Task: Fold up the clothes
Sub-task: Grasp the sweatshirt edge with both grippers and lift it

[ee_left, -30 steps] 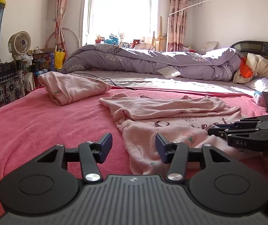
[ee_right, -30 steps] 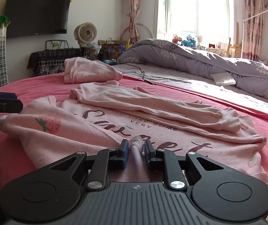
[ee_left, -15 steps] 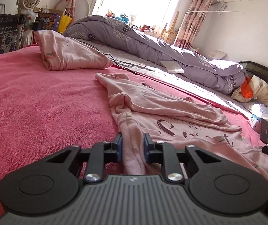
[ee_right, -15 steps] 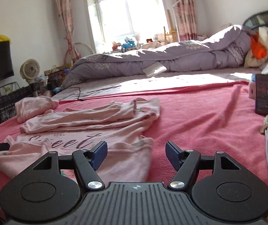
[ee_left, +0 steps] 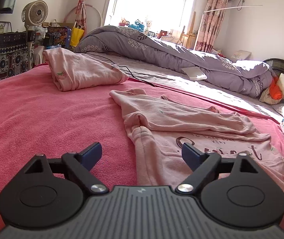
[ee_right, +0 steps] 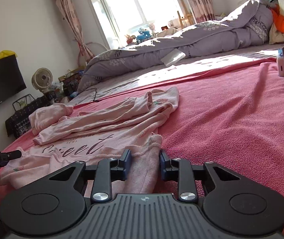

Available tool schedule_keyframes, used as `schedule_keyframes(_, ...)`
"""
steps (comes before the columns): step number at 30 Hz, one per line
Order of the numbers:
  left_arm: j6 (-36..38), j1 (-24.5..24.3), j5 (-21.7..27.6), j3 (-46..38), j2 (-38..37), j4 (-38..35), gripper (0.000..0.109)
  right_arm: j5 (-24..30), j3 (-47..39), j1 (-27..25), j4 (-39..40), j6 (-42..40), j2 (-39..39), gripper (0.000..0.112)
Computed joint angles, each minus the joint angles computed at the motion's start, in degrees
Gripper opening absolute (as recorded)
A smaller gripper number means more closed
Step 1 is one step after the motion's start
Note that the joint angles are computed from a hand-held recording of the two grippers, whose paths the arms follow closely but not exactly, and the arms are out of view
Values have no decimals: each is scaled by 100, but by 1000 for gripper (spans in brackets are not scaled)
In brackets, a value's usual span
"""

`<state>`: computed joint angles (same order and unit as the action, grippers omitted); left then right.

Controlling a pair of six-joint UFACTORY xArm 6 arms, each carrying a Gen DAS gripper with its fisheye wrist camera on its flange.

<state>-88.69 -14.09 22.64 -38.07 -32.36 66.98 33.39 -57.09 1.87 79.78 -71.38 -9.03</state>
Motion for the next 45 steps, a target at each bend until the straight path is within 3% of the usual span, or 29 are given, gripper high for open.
schedule_keyframes(1,5,8,-91,-22,49,75,56,-13,2,-6,-8,28,-14,17)
schedule_keyframes(2,40,-52,-6,-63,95,72,26,9,-7,-34,2,46,-30,12)
schedule_keyframes(3,82,-124,111,-109,140,55,10,31,-17,-62,12,63,-44,11)
schedule_keyframes(5,13,-218,263,-123,75,211,7,45,-19,-110,51,35,-102,9)
schedule_keyframes(14,-253,-709,949,-326,-537,1337,7,-291,-140,-6,684,-903,-473,9)
schedule_keyframes(16,-153,-665,917,-465,-498,1485,7,-309,-310,7,765,-1005,-405,9)
schedule_keyframes(20,187,-452,871,-1031,104,1504,8,-468,-763,132,857,-1206,-114,9)
schedule_keyframes(26,221,55,738,-2173,1333,1663,13,-1217,-2444,611,925,-1486,1255,9)
schedule_keyframes(29,453,455,442,-2821,2105,1377,20,-1531,-3670,790,231,-838,2350,9)
schedule_keyframes(33,1264,771,406,-3538,3237,516,21,-1355,-5309,857,-1373,1006,3955,9)
schedule_keyframes(35,1822,826,565,-3785,3752,7,24,-1026,-6289,821,-1664,1738,4877,9)
schedule_keyframes(37,2373,858,682,-3892,4007,-709,26,-600,-7057,756,-2563,2937,5582,9)
schedule_keyframes(39,2338,965,510,-3842,3956,-896,30,317,-8064,582,-3445,4137,6219,9)
schedule_keyframes(41,2119,1041,458,-3832,3874,-825,54,934,-8844,425,-3488,4843,6684,13)
schedule_keyframes(43,2295,1126,768,-3911,3791,-1122,57,979,-8949,404,-3673,5219,6756,19)
schedule_keyframes(45,2384,1254,859,-3813,3606,-1482,57,465,-8095,435,-3505,5012,6230,33)
